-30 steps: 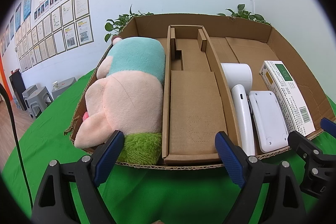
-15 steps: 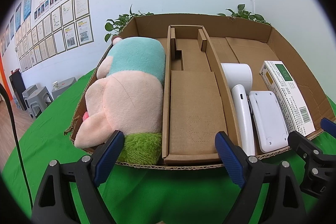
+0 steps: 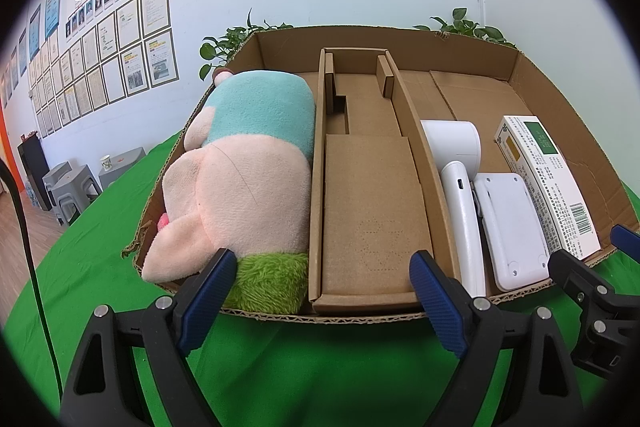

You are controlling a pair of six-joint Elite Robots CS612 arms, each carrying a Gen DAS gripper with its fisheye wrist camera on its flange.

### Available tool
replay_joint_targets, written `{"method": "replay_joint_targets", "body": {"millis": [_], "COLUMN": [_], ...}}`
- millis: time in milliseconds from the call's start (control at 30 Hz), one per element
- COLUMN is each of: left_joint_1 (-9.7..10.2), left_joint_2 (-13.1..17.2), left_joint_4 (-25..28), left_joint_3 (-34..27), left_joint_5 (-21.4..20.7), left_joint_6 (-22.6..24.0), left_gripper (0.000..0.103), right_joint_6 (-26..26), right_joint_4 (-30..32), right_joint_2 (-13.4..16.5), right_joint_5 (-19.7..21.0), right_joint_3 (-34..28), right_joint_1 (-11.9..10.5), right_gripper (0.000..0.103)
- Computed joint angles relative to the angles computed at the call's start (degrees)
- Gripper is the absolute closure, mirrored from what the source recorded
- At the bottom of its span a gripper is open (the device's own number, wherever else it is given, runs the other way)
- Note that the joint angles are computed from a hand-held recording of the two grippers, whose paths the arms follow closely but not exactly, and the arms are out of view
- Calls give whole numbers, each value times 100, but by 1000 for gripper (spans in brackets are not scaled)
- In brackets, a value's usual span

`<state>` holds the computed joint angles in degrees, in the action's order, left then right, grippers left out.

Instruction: Organize objects

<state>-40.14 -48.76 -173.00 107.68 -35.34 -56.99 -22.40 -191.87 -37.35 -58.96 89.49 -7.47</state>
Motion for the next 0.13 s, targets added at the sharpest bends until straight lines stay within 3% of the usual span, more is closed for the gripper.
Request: {"method": "replay_joint_targets", "body": {"millis": [133], "left_joint_1": [-3], "left_joint_2": [-6], "left_joint_4": [17], "left_joint_3": [9], "left_joint_5": [3], "left_joint_6": [-11], "left_gripper": [14], "right_joint_6": [0], "right_joint_4": [-2], "right_joint_2": [-1], "right_joint_5": [-5], "right_joint_3": [2], "right_joint_1": [1], "right_gripper": [0]}}
